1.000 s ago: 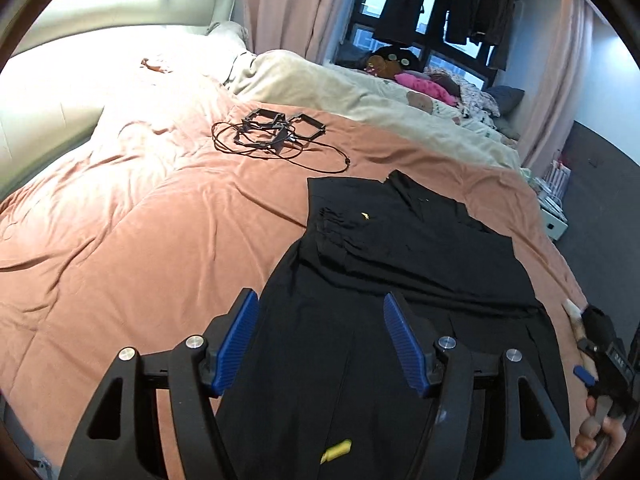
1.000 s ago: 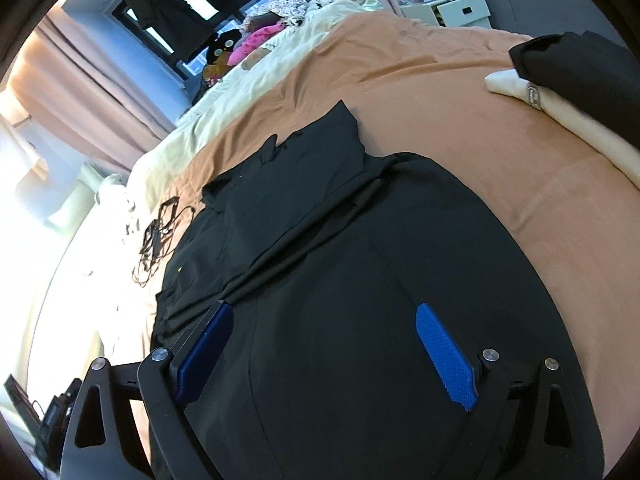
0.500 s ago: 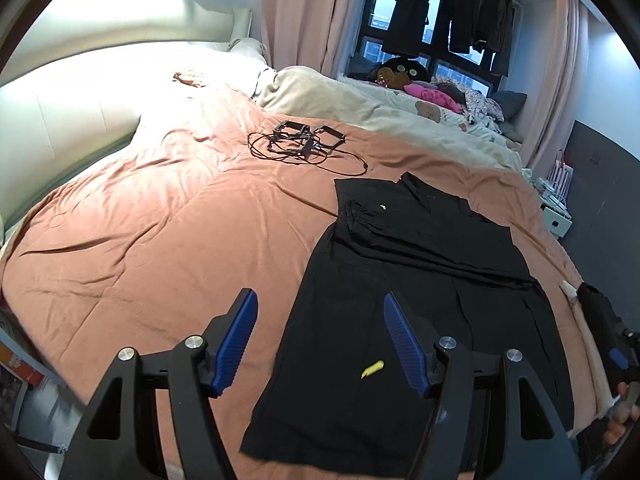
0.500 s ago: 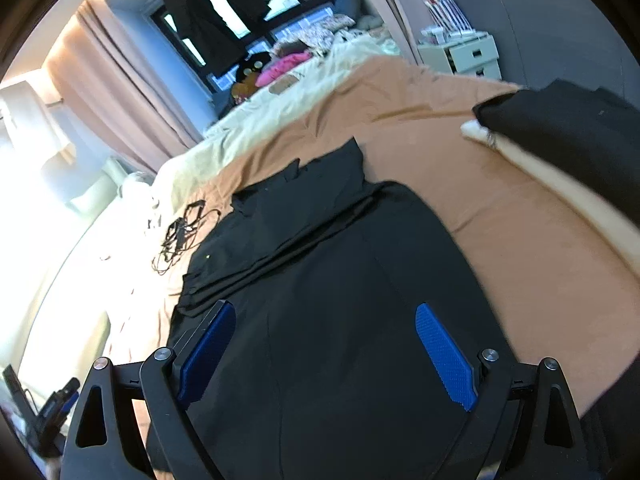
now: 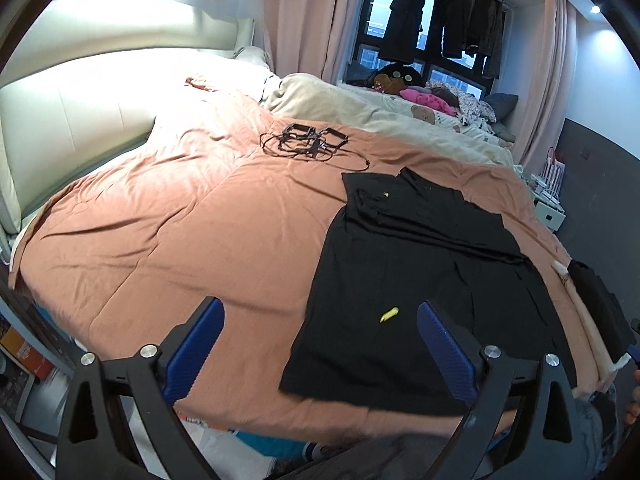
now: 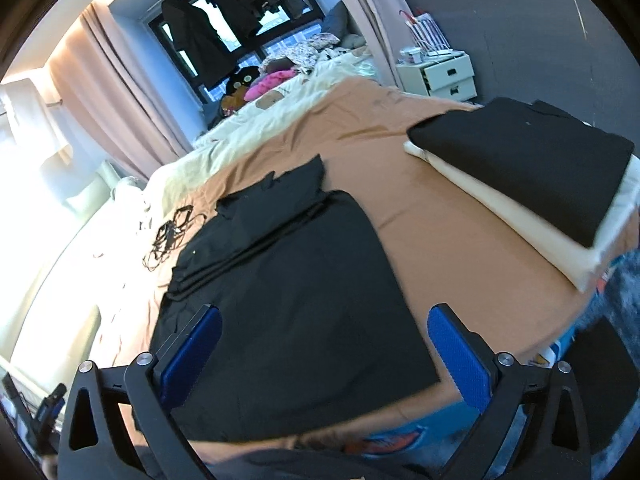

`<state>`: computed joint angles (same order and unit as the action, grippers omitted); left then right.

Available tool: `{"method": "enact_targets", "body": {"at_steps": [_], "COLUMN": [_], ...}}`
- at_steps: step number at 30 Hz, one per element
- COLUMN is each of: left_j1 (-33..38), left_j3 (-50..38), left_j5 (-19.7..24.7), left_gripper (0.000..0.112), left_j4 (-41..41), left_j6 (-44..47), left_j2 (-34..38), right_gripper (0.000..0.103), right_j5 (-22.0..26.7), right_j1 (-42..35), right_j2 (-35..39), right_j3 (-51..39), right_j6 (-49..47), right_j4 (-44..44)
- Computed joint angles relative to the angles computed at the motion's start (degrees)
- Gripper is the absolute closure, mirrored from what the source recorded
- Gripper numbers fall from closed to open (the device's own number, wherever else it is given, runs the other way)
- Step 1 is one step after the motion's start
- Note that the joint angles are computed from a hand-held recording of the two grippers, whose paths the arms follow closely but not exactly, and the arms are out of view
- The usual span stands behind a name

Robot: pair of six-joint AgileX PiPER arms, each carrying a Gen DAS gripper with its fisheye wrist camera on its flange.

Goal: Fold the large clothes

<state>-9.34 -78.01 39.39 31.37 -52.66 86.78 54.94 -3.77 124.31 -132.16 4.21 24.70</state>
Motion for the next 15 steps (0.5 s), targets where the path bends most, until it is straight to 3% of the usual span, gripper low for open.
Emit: {"method": "enact_targets", "body": {"at_steps": [3,7,11,15], "left_j1": [0.45,3.34,5.95,10.44], "left_j3": [4.45,9.84,13.97,16.10], "left_j5": [-1.44,-4.98,-7.49,-11.93], "left_gripper": [0.013,0.013,0.013,0.020], "left_j4": [-0.09,-4.41,-6.65,-17.05], "left_j6": [-0.94,1.33,2.55,10.82], "left_j2": [-2.48,-4.88,-5.93,-4.81], "right_gripper": [0.000,0.000,0.008,0.014], "right_j5": [-5.71,-6.66,-7.43,-7.12], "right_j1": [-1.05,-3.64,-5.07,-6.85], "right_j2": [-5.19,-7.13,-7.25,-5.37], "right_j3": [10.30,15.85,18.56,19.66], "right_j6": [-3.24,-7.80,-9.20,-11.49], "right_j4": [-0.42,2.96,2.00,5.04]}}
